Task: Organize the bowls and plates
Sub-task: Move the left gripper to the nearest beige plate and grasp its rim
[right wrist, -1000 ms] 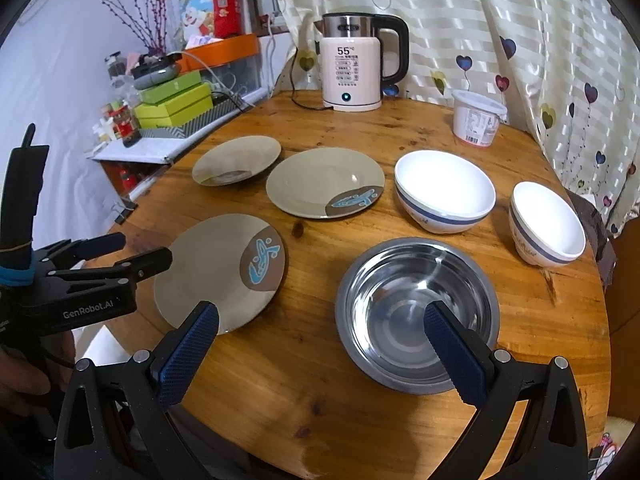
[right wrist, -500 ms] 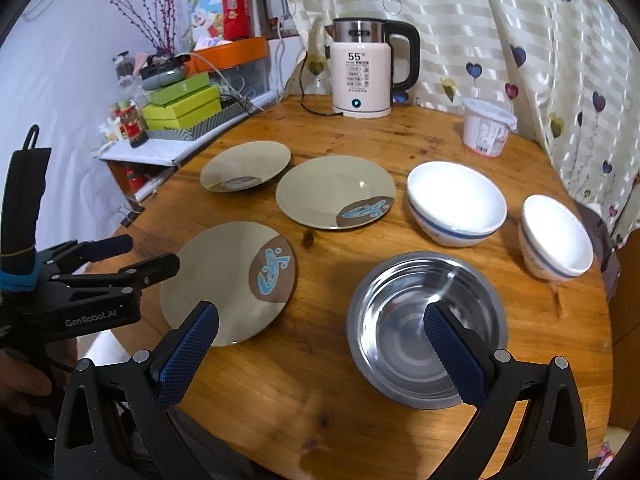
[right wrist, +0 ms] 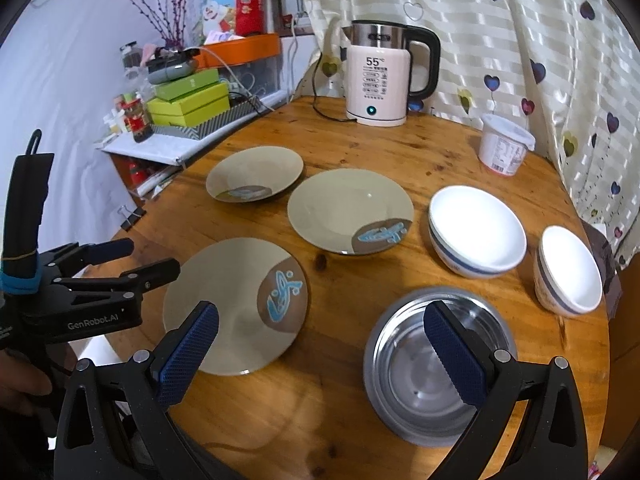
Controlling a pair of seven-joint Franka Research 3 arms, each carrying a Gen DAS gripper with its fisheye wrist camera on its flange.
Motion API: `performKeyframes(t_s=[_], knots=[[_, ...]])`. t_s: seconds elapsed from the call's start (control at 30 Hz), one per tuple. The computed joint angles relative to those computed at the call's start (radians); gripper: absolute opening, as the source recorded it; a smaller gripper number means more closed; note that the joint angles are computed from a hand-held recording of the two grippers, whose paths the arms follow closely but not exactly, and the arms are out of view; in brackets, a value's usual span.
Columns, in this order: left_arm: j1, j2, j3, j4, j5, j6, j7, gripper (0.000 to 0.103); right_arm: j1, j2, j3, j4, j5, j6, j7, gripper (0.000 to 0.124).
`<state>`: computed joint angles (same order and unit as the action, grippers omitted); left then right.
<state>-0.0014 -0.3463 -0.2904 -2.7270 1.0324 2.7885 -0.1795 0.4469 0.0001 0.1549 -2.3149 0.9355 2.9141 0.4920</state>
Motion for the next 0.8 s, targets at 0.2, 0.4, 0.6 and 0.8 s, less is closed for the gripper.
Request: performKeyframes(t_s=[0.2, 0.4, 0.6, 0.8], knots=[[0.033, -0.005, 0.016, -0.004, 0.027, 0.019, -0.01, 0.083, -0.001, 0.04, 0.008, 0.051, -0.054, -0.021, 0.052, 0.103], [0.103, 0.013, 0.042, -0.002, 0.09, 0.096, -0.054, 0.083, -0.006, 0.094, 0.021, 0.129, -0.137, -0.059, 0.123, 0.103], [0.157, 0.052, 0.058, 0.031, 0.184, 0.144, -0.084, 0.083, -0.011, 0.178, 0.031, 0.252, -0.25, -0.126, 0.227, 0.1], [0.155, 0.083, 0.089, 0.071, 0.21, 0.095, -0.06, 0.081, -0.009, 0.261, 0.036, 0.368, -0.361, -0.161, 0.321, 0.095]])
